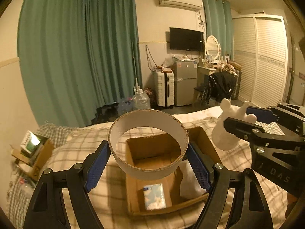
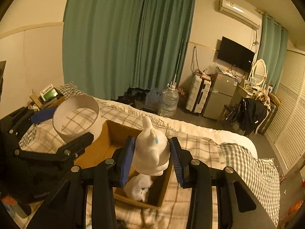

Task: Organize objects
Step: 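Carry the tape roll with the left tool while the right tool grasps the plush toy, drop both in box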

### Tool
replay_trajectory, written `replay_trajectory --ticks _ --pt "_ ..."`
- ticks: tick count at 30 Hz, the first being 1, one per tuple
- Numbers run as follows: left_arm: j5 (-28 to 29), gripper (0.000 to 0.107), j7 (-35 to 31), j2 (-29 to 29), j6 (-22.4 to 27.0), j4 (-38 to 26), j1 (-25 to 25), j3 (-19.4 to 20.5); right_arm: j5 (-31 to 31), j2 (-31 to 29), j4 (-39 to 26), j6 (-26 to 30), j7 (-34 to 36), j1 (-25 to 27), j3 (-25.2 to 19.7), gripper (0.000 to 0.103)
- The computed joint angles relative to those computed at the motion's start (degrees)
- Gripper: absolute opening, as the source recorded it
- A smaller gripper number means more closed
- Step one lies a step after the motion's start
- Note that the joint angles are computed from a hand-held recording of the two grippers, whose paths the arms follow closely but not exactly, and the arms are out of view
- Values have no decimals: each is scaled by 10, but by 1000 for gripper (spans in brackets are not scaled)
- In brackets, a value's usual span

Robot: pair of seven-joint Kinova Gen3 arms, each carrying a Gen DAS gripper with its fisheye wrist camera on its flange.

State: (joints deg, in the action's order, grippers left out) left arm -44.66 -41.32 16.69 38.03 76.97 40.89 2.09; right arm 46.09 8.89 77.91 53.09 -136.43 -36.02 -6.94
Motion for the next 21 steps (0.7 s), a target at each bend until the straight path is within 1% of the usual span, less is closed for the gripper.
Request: replay_trajectory --ticks 2,4,7,9,11,13,15,16,17,18,19,21 --pt "20 83 -14 17 -5 -11 -13 5 -27 16 -8 -19 19 19 6 37" --pt "55 83 -44 37 -2 -29 -30 11 -46 34 -17 -28 36 28 14 37" --pt "89 83 -64 54 -11 -26 -34 3 -79 52 -11 -55 54 41 25 37" --pt "95 83 -66 64 -12 -23 -27 -9 -93 57 0 -70 58 44 33 37" --pt "107 83 -70 65 -29 -10 -29 -13 -103 61 15 -88 54 45 39 37" --pt "122 84 -70 61 -52 6 -34 -17 -130 61 27 -107 59 55 40 38" --pt "148 87 -88 58 -59 9 -46 -8 -146 60 28 -108 61 62 42 38" --pt "155 90 -91 55 -56 9 -45 -9 -143 56 31 -111 52 57 49 39" --pt "153 99 -87 50 -51 9 -38 -16 -134 50 37 -114 42 52 53 48" --pt "146 103 -77 45 -47 10 -29 -24 -123 39 43 -115 28 46 55 63" --pt "138 103 -67 36 -50 17 -23 -29 -111 29 48 -113 13 40 55 67" --pt "135 103 -66 13 -47 29 -24 -24 -77 4 58 -101 -21 27 49 67"
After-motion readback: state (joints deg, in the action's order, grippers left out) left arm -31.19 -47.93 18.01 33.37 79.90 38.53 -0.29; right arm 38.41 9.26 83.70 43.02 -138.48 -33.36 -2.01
